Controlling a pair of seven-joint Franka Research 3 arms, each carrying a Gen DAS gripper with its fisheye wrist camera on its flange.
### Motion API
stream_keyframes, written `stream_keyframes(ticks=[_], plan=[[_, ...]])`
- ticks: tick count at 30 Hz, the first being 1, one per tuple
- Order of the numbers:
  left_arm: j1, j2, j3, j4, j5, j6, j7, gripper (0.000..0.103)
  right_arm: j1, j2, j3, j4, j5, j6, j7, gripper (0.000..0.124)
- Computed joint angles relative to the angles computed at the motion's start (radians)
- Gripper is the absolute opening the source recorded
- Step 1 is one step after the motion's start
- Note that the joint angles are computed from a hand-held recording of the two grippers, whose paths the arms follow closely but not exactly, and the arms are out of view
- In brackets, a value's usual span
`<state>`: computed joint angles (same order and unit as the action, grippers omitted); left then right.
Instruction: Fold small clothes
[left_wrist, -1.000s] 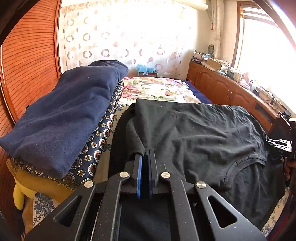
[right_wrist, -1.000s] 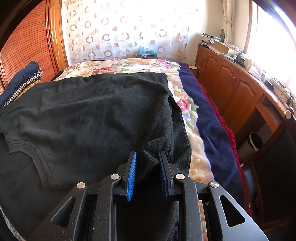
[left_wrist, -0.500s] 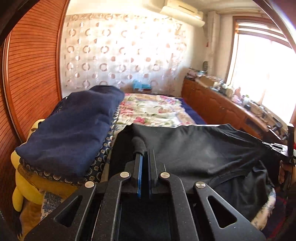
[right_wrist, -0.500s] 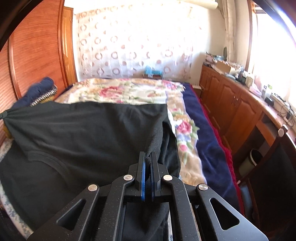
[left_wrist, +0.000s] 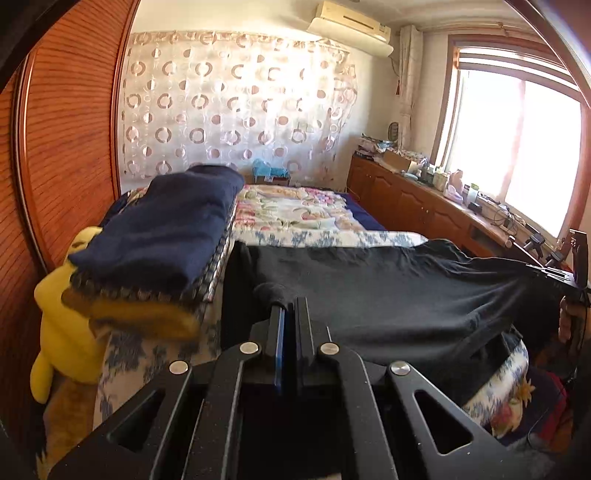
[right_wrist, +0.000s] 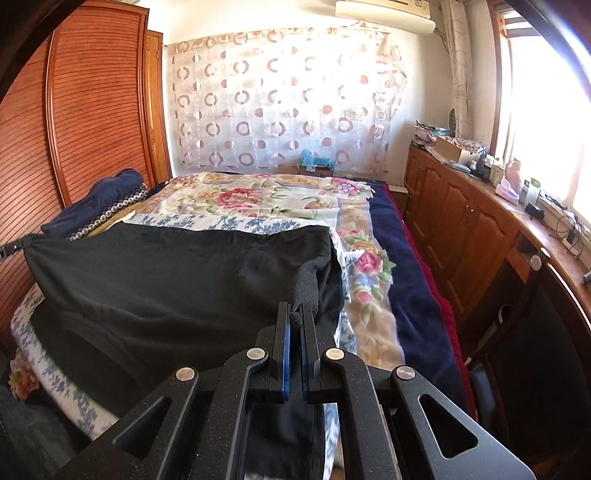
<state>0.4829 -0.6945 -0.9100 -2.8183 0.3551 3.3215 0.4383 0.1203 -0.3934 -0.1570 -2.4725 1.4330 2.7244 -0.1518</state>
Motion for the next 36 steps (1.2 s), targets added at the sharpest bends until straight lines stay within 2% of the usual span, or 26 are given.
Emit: stream_keyframes(ticks=[10, 14, 19, 21, 27, 29, 31, 34, 35, 36], plan=[[0.010, 0.139, -0.060, -0.040, 0.007, -0.027, -0.046, 0.006, -0.018, 0.098, 0.006, -0.009, -0.128, 0.008, 0.129, 0.004], [0.006, 0.147, -0.086, -0.032, 0.010, -0.048, -0.069, 0.006, -0.018, 0.143, 0.021, 0.027, -0.147, 0.023, 0.170, 0.004], [0.024, 0.150, -0.114, -0.012, 0.053, -0.087, -0.113, 0.006, -0.010, 0.116, 0.026, 0.017, -0.139, 0.024, 0.172, 0.004], [0.010, 0.140, -0.102, -0.013, 0.071, -0.104, -0.134, 0.006, -0.002, 0.097, 0.029, 0.003, -0.114, 0.051, 0.159, 0.018], [-0.037, 0.100, -0.056, -0.014, 0.135, -0.144, -0.191, 0.026, 0.030, 0.043, 0.030, -0.012, -0.035, 0.088, 0.089, 0.036], [-0.028, 0.094, -0.053, -0.009, 0.162, -0.137, -0.207, 0.043, 0.046, 0.029, 0.035, -0.021, -0.005, 0.095, 0.060, 0.041], [-0.030, 0.095, -0.044, -0.004, 0.181, -0.136, -0.210, 0.044, 0.057, 0.017, 0.036, -0.040, 0.020, 0.085, 0.028, 0.041], [-0.038, 0.092, -0.042, 0.012, 0.208, -0.179, -0.220, 0.062, 0.075, 0.031, 0.053, -0.048, 0.056, 0.083, -0.020, 0.041], [-0.033, 0.088, -0.045, 0.012, 0.221, -0.173, -0.232, 0.071, 0.081, 0.038, 0.063, -0.047, 0.065, 0.084, -0.030, 0.041], [-0.024, 0.089, -0.047, 0.009, 0.232, -0.154, -0.244, 0.074, 0.085, 0.045, 0.072, -0.048, 0.070, 0.084, -0.034, 0.041]])
